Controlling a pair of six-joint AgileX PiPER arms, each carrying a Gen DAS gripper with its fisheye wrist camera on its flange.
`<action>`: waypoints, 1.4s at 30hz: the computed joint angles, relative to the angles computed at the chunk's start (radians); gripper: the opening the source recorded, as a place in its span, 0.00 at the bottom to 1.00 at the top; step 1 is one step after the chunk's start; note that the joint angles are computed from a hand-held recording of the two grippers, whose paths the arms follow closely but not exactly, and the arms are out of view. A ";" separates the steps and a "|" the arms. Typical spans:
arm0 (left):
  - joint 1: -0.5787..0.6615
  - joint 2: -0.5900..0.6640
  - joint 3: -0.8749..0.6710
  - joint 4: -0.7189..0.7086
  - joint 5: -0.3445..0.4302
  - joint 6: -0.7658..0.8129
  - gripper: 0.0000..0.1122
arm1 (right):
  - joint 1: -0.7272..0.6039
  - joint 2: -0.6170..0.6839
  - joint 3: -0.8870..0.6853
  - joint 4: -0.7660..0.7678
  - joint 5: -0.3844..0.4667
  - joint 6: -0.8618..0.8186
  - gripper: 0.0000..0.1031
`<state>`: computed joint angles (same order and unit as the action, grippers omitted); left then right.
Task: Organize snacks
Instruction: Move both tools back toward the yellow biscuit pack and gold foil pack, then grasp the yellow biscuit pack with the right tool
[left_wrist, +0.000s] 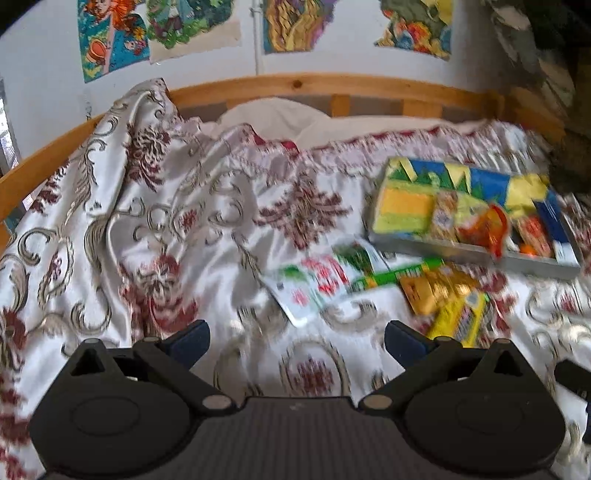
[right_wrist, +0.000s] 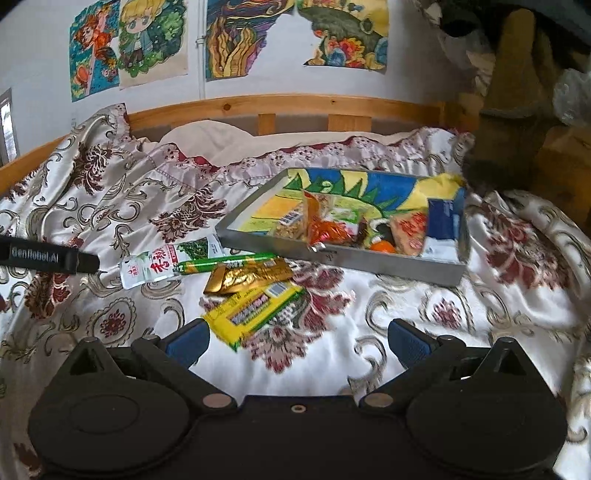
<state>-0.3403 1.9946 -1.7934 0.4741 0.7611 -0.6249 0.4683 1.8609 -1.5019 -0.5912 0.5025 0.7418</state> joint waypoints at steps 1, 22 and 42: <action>0.008 0.011 -0.011 0.004 -0.008 -0.007 0.91 | 0.001 0.021 -0.024 0.000 0.002 -0.015 0.99; 0.055 0.232 -0.155 0.058 -0.204 -0.026 0.91 | 0.002 0.404 -0.392 0.075 -0.025 -0.190 0.99; 0.054 0.278 -0.245 -0.059 -0.179 0.061 0.91 | 0.080 0.508 -0.526 -0.238 0.263 0.100 0.98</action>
<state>-0.2859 2.2728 -2.0384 0.4151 0.5822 -0.5642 0.5478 2.3693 -2.0282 -0.8294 0.7660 0.8416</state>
